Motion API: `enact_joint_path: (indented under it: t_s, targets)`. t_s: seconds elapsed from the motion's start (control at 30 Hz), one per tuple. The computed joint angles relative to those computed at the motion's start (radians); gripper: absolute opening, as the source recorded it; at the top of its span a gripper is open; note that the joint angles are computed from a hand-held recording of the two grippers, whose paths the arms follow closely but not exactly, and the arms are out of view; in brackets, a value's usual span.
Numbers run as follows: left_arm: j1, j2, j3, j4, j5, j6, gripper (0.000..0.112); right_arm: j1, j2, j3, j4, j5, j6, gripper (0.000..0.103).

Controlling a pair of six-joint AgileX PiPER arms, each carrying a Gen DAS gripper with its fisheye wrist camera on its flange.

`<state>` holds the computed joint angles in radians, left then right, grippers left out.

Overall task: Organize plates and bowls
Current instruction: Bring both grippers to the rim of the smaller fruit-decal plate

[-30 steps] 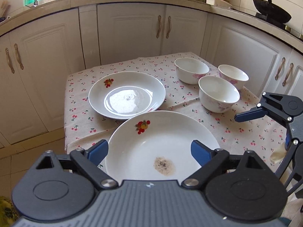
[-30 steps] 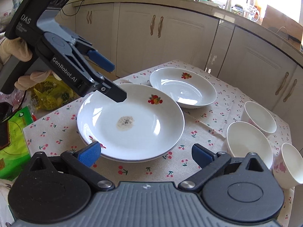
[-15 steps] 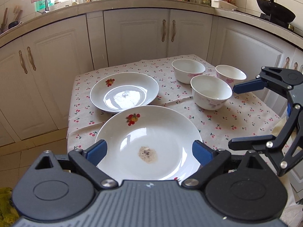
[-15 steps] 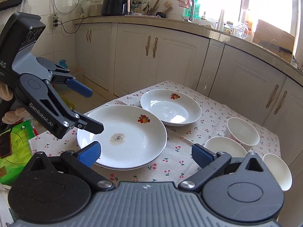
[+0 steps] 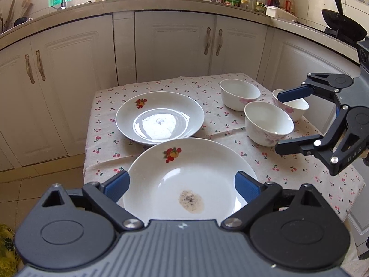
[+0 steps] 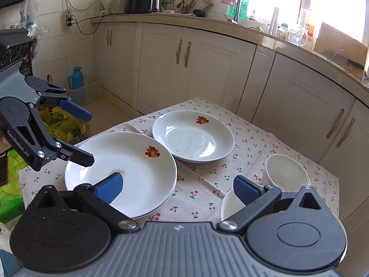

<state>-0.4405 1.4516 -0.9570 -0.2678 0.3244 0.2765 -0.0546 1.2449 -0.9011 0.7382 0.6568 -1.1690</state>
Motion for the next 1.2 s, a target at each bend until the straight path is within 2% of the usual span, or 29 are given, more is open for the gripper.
enact_joint_path:
  t_s: [0.17,0.3,0.53,0.83,0.9,1.2]
  targets:
    - [0.067,0.090,-0.108,-0.097,0.063,0.106,0.098,0.009,0.131,-0.116,-0.066,0.016,0.005,0.103]
    - [0.088,0.175,-0.207,-0.030,0.090,0.057,0.098,0.013,0.228,-0.212,-0.112,0.046,0.013,0.103]
    - [0.116,0.317,-0.381,-0.023,0.142,0.088,0.098,0.026,0.417,-0.419,-0.191,0.112,0.045,0.103]
    - [0.157,0.543,-0.665,-0.085,0.252,0.131,0.097,0.052,0.652,-0.709,-0.287,0.254,0.099,0.103]
    - [0.168,0.600,-0.741,-0.105,0.296,0.130,0.097,0.065,0.697,-0.763,-0.316,0.283,0.117,0.103]
    - [0.184,0.762,-0.960,-0.118,0.411,0.119,0.095,0.089,0.870,-0.982,-0.374,0.424,0.149,0.103]
